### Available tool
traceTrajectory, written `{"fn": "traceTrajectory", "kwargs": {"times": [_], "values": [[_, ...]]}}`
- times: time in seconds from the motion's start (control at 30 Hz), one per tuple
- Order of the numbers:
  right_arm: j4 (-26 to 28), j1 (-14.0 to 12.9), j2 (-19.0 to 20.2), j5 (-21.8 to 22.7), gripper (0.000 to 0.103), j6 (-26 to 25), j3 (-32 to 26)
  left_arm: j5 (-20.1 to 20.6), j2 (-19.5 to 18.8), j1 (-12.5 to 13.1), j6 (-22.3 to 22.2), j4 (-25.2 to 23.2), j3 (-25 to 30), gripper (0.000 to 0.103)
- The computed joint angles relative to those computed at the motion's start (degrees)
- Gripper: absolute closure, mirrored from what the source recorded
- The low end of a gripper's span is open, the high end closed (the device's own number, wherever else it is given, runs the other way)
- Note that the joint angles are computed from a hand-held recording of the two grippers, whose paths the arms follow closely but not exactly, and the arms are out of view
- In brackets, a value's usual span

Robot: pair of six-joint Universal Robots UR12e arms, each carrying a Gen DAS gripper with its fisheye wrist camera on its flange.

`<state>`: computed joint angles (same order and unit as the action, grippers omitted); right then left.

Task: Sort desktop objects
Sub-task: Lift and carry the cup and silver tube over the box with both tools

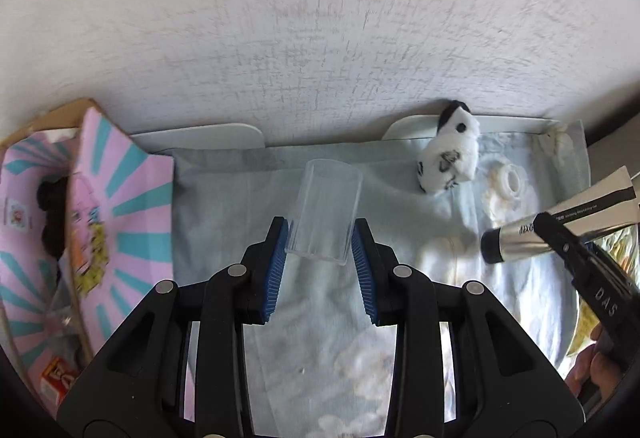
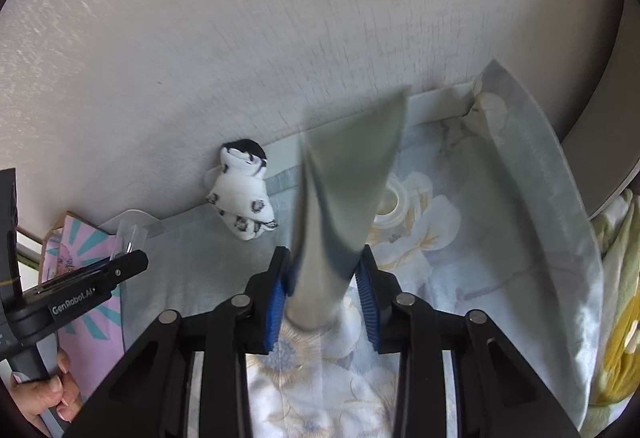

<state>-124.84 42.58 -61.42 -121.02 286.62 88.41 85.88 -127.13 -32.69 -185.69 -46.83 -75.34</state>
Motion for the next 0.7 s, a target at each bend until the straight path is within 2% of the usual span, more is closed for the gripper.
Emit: {"fn": "traceTrajectory", "kwargs": {"times": [0.1,0.2,0.37,0.57,0.63,0.7], "values": [[1.8,0.5,-0.7,-0.6,0.077,0.0,-0.4,-0.5,0.6,1.2,0.1,-0.3,0.2,0.073],[4.3,0.8,1.0,-1.4,0.077,-0.4,-4.5,-0.1,2.1,1.6,-0.6,0.4,-0.8,0.074],[6.7,1.3,0.2,-2.3,0.077,-3.3,-6.0,0.2,6.5,3.6,-0.6,1.7,-4.4,0.074],[7.0,1.6,-0.1,-2.5,0.077,-9.8,-8.5,1.0,9.6,5.0,-3.9,4.0,-7.8,0.075],[6.1,0.9,2.9,-2.4,0.077,-14.0,-13.4,1.3,10.6,5.6,-5.3,4.7,-9.1,0.075],[4.5,0.7,3.6,-2.3,0.077,-16.9,-14.8,1.8,11.7,6.3,-6.4,5.5,-10.4,0.075]]}}
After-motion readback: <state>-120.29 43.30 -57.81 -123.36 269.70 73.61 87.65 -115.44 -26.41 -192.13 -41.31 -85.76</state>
